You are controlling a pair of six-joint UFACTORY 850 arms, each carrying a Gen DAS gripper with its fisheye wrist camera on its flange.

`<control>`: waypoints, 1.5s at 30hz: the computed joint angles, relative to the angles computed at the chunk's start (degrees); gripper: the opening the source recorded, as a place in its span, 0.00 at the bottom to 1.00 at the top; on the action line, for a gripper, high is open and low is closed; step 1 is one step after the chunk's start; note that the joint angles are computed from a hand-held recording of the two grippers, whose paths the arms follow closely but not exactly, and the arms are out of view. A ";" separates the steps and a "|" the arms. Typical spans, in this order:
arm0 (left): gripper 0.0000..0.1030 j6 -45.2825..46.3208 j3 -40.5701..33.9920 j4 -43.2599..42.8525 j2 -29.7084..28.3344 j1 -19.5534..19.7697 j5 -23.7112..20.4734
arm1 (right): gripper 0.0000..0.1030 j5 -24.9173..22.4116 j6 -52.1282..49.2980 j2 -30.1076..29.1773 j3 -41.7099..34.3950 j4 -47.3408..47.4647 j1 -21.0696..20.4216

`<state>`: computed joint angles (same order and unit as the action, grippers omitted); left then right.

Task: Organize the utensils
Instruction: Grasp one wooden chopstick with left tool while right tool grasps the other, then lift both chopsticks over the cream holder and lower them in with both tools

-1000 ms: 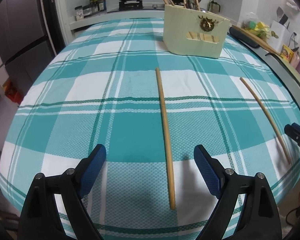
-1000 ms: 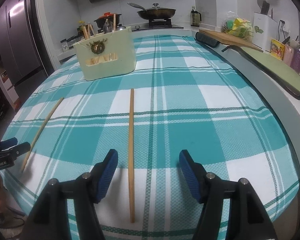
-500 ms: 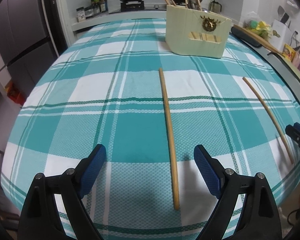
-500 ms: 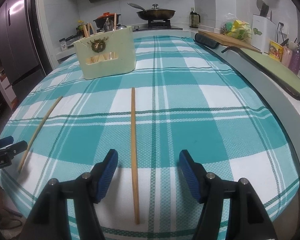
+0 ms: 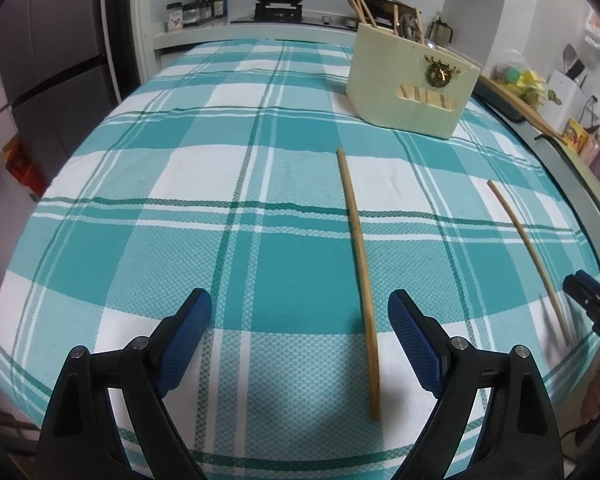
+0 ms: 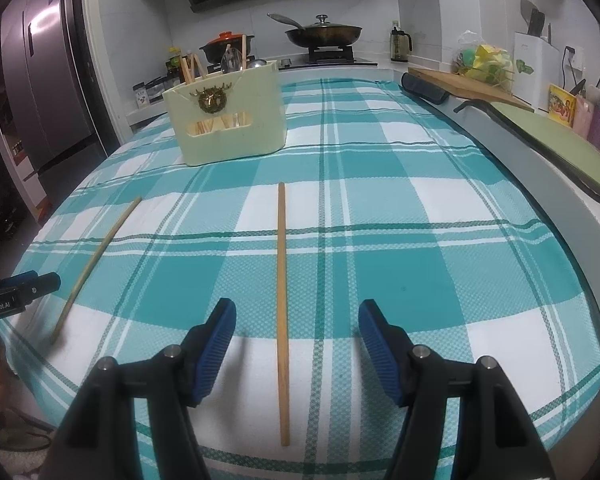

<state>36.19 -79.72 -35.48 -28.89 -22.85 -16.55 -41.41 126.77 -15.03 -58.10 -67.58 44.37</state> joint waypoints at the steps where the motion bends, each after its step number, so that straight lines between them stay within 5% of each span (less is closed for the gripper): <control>1: 0.88 1.44 -0.82 -1.60 -0.50 0.33 -1.31 | 0.63 0.11 -0.36 0.01 -0.04 0.11 -0.09; 7: 0.88 2.93 -8.78 -1.38 -5.42 1.20 -10.13 | 0.63 2.18 -4.85 0.17 -0.75 1.45 -1.54; 13: 0.88 0.12 -16.76 3.70 -10.13 0.40 -13.87 | 0.62 7.00 -13.97 0.24 -2.30 6.37 -4.58; 27: 0.78 -9.30 -38.41 18.47 -23.88 -2.43 -24.48 | 0.51 15.65 -50.60 -5.12 -10.34 32.96 -13.52; 35: 0.53 -14.02 -51.92 26.02 -31.64 -4.07 -31.94 | 0.39 12.83 -68.03 -13.02 -19.68 44.13 -17.53; 37: 0.07 -13.61 -54.94 24.70 -33.16 -4.22 -34.07 | 0.22 10.32 -67.60 -15.06 -22.67 42.30 -17.89; 38: 0.07 -13.83 -55.85 24.47 -33.63 -4.32 -34.65 | 0.08 9.48 -68.08 -15.83 -23.93 42.61 -18.25; 45: 0.04 -9.21 -44.88 13.47 -25.15 -2.58 -25.08 | 0.07 15.14 -64.84 -13.58 -22.65 42.66 -19.61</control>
<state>26.98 -124.60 -22.01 -54.04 -25.43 -41.63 -26.28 61.93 -28.61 -80.75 -24.91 24.75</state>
